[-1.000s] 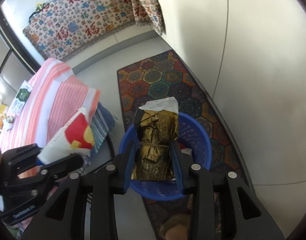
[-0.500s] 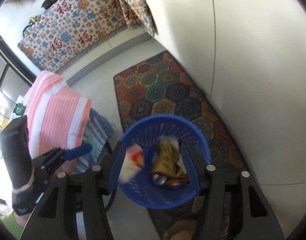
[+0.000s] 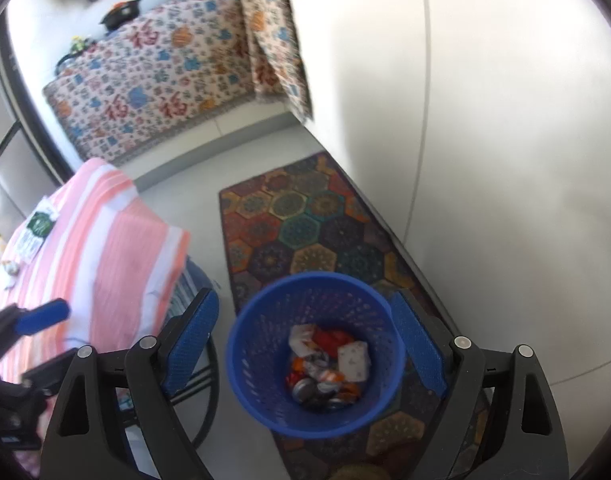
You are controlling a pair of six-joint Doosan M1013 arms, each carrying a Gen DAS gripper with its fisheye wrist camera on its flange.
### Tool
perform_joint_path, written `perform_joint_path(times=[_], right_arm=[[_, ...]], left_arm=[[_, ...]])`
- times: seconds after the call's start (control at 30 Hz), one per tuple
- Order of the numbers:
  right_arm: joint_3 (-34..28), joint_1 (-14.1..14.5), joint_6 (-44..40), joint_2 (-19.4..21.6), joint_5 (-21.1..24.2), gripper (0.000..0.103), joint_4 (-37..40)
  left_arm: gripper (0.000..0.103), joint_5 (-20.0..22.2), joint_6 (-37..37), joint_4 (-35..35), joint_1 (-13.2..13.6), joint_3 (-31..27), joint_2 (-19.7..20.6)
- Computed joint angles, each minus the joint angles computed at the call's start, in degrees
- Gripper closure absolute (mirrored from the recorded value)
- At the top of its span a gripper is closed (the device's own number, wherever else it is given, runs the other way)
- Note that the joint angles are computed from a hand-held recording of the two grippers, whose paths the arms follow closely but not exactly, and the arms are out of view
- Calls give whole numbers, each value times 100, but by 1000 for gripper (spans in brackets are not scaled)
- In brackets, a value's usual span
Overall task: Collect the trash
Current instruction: 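Move both tools back over the table toward the remaining trash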
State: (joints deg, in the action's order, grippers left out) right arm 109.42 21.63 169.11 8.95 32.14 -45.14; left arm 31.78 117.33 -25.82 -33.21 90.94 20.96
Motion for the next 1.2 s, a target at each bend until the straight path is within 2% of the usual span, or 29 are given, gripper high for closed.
perform_joint_path(times=[0.2, 0.37, 0.6, 0.8, 0.9, 0.97, 1.03, 1.13, 1.2], right_arm=[[-286, 468, 88, 181, 187, 12, -658], [-589, 867, -31, 414, 30, 9, -779], [-1340, 1289, -1435, 970, 2, 9, 326], [-2167, 1537, -2783, 1587, 108, 9, 1383], [-2594, 1633, -3401, 1917, 307, 9, 1807], [-2834, 1697, -3736, 2110, 506, 8, 1970], [-2911, 1773, -3659, 2192, 519, 3, 1758], [-2868, 1751, -3633, 2185, 436, 1, 1873], [-2862, 1731, -3675, 2185, 396, 0, 1942]], left_arm=[[31, -264, -1074, 1077, 187, 364, -414], [31, -424, -1612, 1609, 433, 570, -623], [31, -529, -1654, 1726, 951, 891, -822], [31, -585, -2271, 2328, 1510, 1178, -861], [31, -511, -2404, 2324, 1811, 1154, -783], [31, -549, -2206, 2085, 1993, 1101, -731], [31, -603, -1989, 1879, 2124, 999, -663], [31, -538, -1776, 1664, 2238, 714, -501], [31, -561, -1374, 1259, 2289, 514, -395]])
